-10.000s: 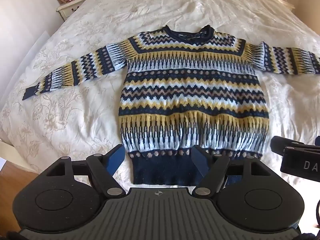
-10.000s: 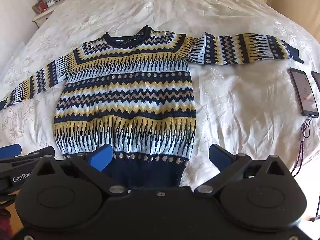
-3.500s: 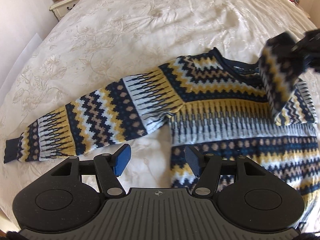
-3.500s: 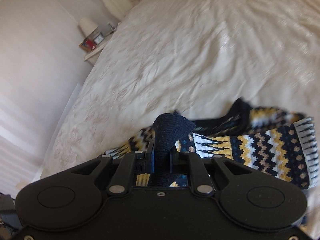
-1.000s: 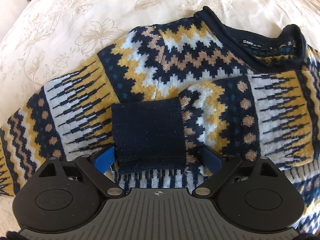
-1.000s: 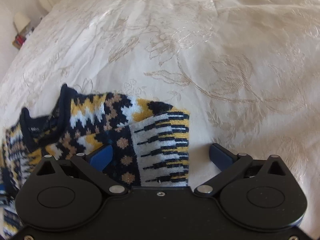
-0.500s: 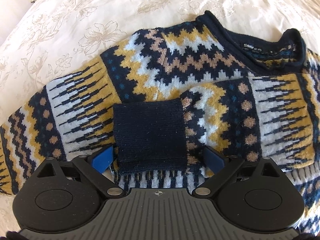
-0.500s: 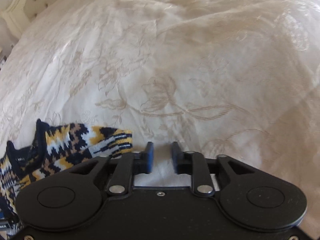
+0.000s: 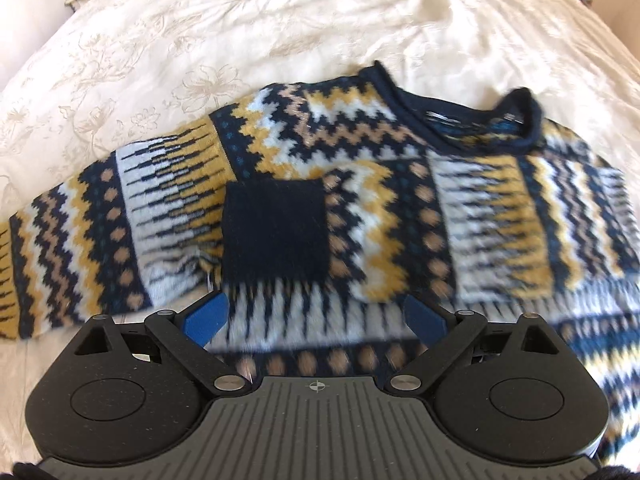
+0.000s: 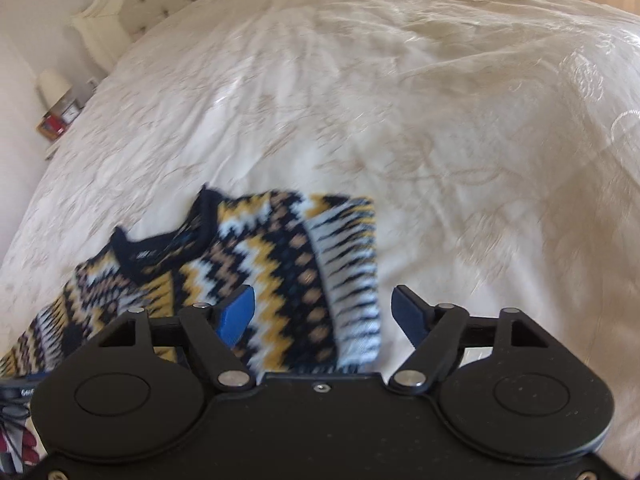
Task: Fold small clothes
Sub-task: 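Move the left gripper to the other sleeve cuff and grasp it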
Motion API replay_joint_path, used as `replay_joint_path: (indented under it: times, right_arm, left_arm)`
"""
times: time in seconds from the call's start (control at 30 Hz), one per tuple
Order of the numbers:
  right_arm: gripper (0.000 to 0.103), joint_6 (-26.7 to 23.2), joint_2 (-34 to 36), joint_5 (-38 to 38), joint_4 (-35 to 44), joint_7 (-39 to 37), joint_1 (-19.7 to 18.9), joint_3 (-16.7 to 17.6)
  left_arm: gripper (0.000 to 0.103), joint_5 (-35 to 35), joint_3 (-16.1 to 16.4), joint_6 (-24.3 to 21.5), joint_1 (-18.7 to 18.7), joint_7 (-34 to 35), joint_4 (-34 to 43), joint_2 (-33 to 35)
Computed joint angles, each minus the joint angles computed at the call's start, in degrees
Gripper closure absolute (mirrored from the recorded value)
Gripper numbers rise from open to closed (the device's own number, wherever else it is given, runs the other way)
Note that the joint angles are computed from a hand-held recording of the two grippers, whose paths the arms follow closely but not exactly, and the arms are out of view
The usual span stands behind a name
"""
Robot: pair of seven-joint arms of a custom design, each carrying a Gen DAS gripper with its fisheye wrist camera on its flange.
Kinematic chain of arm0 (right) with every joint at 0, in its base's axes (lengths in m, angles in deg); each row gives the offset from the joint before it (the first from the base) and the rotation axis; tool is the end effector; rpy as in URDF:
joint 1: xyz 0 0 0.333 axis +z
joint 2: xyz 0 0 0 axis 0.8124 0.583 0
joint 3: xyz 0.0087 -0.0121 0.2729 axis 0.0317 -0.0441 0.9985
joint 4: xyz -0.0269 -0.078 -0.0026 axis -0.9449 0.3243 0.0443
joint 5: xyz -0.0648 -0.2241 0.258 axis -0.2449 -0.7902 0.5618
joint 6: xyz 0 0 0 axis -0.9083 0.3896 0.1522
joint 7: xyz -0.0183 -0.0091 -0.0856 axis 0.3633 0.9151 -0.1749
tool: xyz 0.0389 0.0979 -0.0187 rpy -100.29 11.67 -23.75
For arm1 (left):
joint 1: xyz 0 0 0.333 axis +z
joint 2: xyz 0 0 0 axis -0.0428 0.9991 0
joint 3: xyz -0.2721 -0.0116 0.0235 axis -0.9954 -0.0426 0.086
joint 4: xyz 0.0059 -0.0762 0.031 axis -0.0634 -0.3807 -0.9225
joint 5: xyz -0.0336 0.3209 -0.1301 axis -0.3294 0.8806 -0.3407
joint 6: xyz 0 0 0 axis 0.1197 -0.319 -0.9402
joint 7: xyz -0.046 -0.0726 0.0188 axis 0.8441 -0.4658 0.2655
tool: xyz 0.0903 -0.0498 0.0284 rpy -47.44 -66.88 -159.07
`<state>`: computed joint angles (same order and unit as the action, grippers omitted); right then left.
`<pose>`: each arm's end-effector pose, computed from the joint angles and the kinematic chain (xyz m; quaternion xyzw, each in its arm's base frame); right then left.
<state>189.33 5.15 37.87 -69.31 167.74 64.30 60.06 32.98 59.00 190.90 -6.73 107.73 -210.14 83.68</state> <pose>0.5438 0.1184 0.3823 -0.6562 0.6875 -0.0771 0.3013 0.4771 -0.1215 0.3577 -0.7580 0.6230 -0.1127 0.1569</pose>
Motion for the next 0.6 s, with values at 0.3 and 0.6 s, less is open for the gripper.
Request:
replay_joint_path:
  times: [0.3,0.6]
  right_arm:
    - [0.005,-7.6,-7.1,11.4,-7.2,-11.6,2.2,0.0]
    - [0.001,-11.5,-12.5,22.4,-11.4,-25.7,6.4,-2.1]
  left_arm:
    - [0.007,-1.0,-3.6,-2.8,-1.2,-5.7,-8.9,-11.5]
    - [0.006,-2.7,-7.1,-8.0,-1.6,-15.2,-17.5,-23.8]
